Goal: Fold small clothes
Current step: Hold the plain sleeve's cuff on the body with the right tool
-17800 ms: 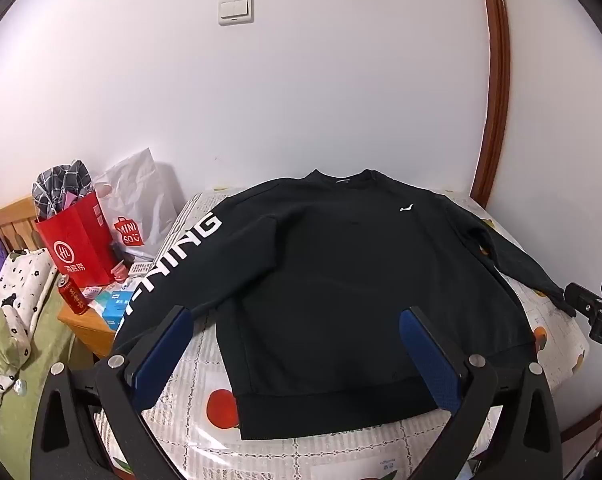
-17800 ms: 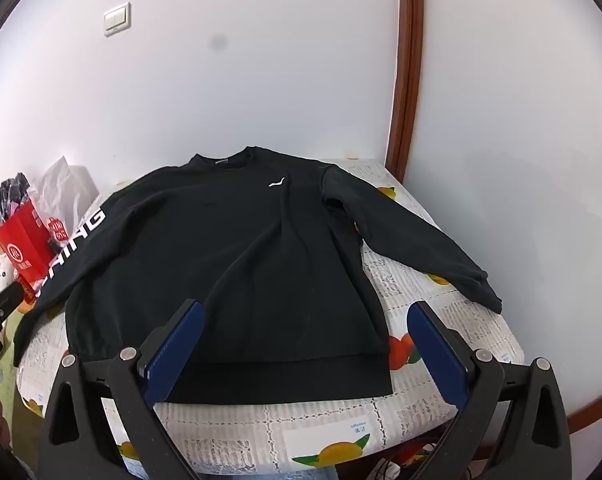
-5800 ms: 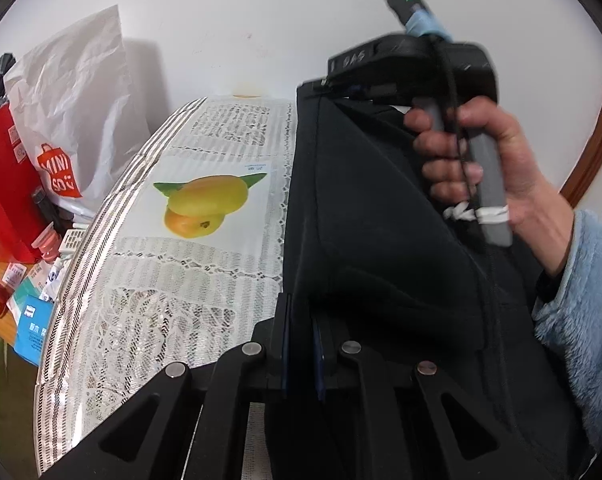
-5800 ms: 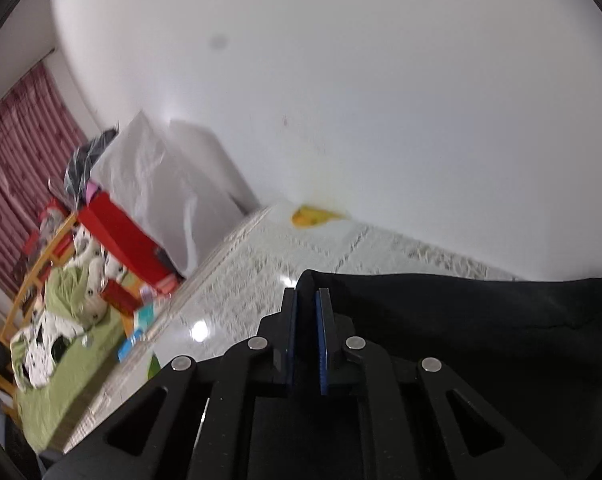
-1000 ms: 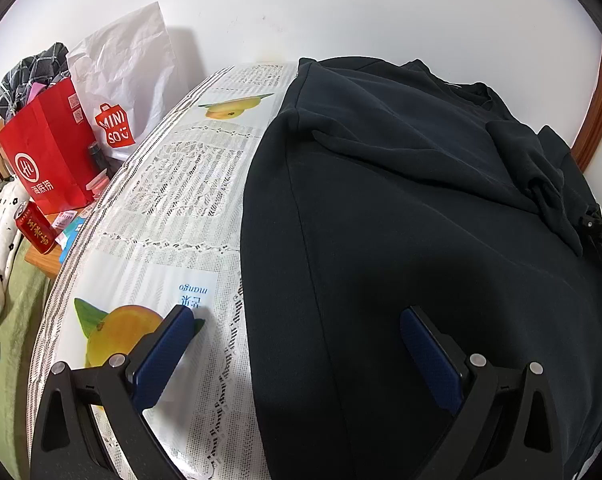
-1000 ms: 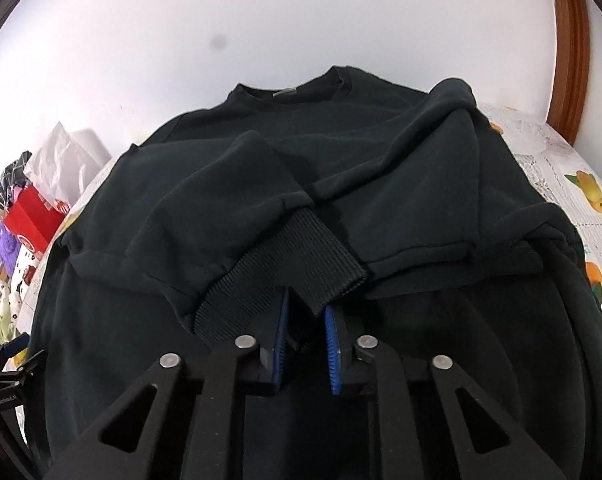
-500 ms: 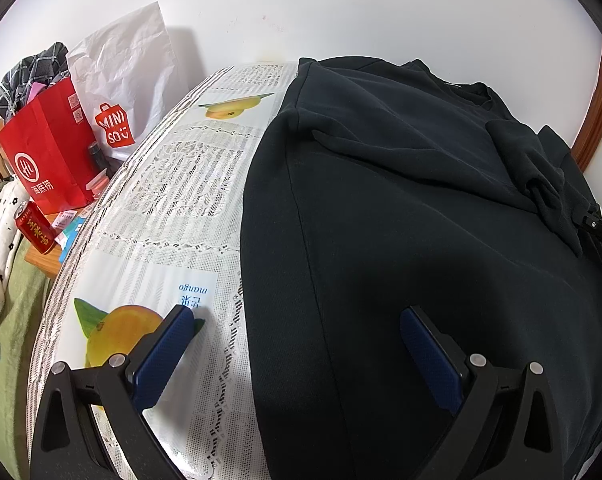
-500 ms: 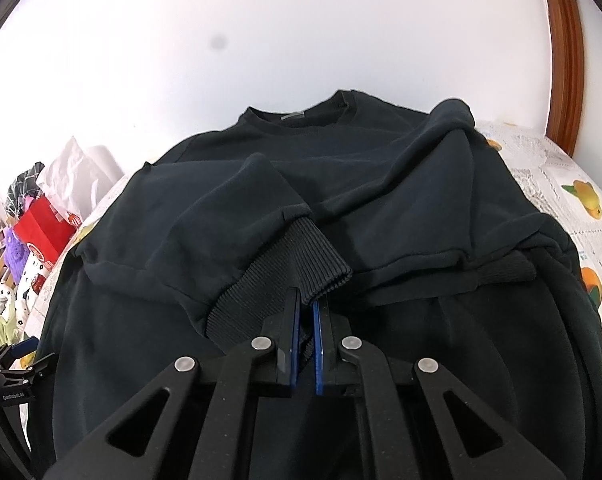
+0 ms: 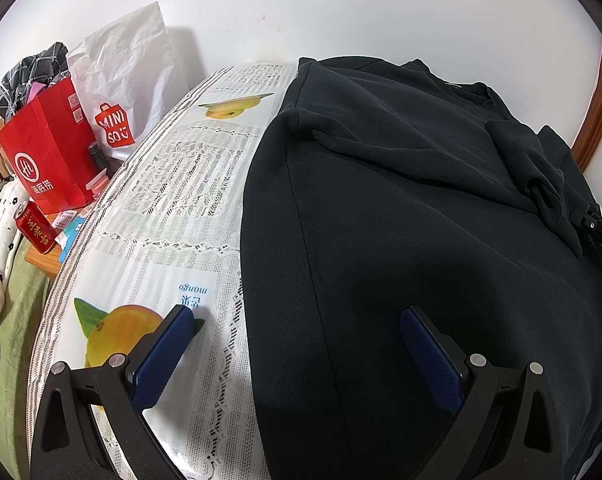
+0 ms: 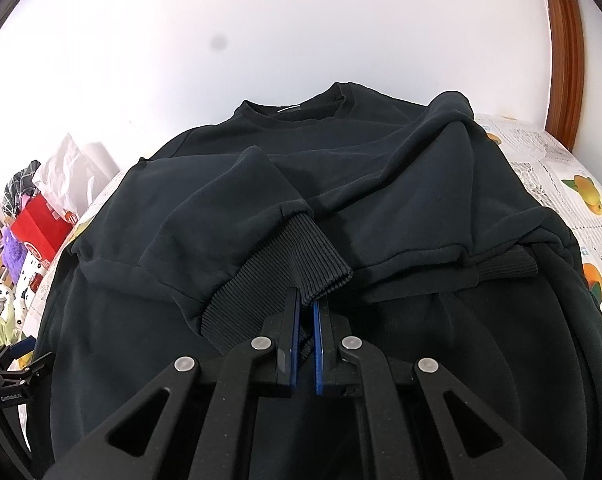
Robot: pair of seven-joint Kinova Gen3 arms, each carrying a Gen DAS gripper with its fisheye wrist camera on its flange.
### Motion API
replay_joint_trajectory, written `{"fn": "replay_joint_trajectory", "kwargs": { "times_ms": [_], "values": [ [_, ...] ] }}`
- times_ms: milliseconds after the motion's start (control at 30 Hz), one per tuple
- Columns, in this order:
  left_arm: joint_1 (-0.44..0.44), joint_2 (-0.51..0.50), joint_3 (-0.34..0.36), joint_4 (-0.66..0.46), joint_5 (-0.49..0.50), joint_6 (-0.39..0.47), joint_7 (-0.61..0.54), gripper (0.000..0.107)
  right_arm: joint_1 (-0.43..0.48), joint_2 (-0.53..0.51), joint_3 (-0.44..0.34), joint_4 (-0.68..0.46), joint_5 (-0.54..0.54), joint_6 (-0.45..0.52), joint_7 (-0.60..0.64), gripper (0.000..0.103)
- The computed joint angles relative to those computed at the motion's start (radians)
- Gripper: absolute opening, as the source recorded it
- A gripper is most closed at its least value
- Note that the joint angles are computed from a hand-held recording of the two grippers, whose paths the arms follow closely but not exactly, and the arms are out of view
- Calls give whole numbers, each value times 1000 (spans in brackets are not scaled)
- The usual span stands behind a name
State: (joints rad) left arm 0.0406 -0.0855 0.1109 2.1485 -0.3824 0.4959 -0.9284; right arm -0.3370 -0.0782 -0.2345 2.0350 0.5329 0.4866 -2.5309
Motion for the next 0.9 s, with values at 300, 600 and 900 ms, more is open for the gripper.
{"fn": "replay_joint_trajectory", "kwargs": {
  "times_ms": [300,600,900],
  "values": [
    [0,0,1,0,-2,1,1,103,1,1,-1,3,4,-3,-4,6],
    [-1,-1,0,0,1,0,-4,103,13,-24,-18,36,56,-41,-53,5],
    [-1,-1,0,0,2,0,-5,103,16,-40,-96,38,209,3,-173,5]
  ]
}}
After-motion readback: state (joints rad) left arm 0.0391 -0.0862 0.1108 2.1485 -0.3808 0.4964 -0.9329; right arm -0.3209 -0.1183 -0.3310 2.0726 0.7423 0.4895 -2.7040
